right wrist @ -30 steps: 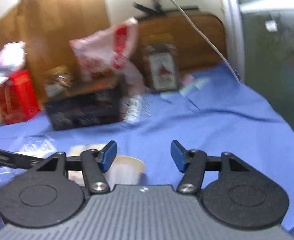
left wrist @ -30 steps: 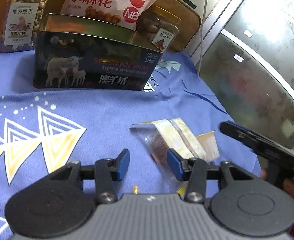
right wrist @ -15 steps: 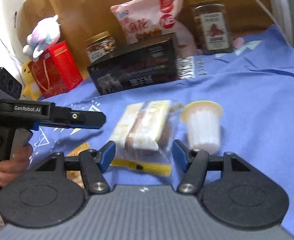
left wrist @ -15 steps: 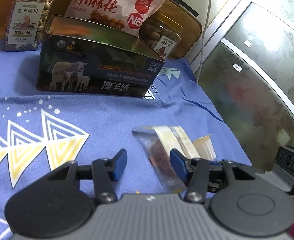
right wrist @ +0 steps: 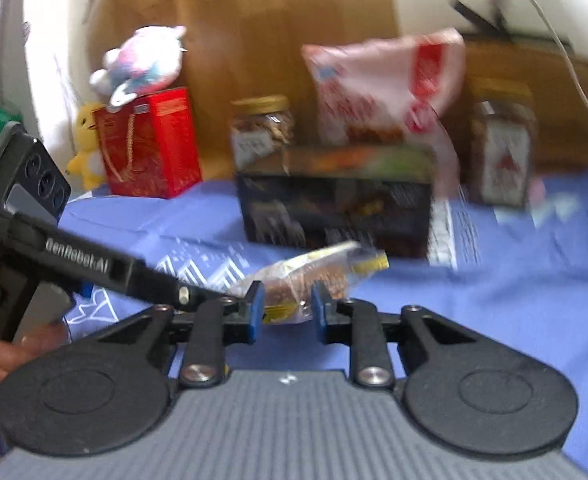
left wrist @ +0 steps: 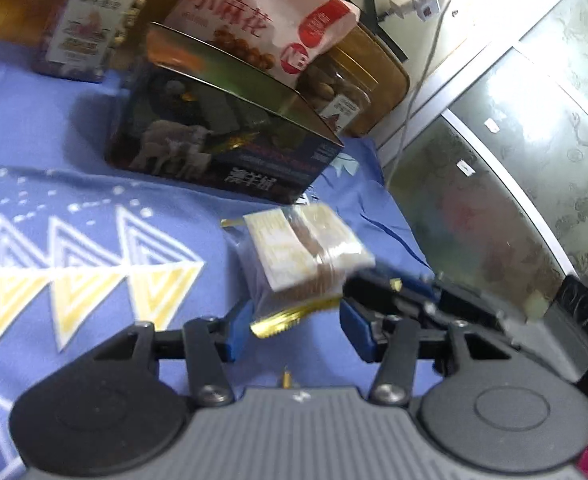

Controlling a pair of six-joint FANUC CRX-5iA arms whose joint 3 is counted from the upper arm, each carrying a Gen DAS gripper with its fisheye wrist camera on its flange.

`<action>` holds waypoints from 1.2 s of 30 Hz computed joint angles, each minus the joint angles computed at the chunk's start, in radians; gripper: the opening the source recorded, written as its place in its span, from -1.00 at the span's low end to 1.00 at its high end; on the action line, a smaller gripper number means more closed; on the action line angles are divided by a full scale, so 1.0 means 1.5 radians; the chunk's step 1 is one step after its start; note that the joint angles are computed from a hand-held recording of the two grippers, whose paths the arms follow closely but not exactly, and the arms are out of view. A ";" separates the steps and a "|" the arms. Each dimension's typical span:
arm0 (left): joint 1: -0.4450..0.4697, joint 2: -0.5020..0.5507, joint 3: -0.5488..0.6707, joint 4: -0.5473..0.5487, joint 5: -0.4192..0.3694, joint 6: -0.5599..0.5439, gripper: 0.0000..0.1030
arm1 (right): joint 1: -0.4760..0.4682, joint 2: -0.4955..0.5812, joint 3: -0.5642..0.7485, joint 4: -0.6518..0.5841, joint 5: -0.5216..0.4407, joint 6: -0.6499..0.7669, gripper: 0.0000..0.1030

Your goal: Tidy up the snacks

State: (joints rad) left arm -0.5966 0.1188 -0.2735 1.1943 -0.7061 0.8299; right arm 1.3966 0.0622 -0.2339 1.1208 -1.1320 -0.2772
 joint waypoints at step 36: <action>0.093 -0.047 -0.038 -0.105 0.110 0.238 0.11 | -0.234 0.055 0.057 -0.217 0.453 0.125 -0.16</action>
State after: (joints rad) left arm -0.4575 0.0488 -0.3311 1.0362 -0.5415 1.1870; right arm 1.0451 0.1446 -0.1489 0.7959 -0.4525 -0.0903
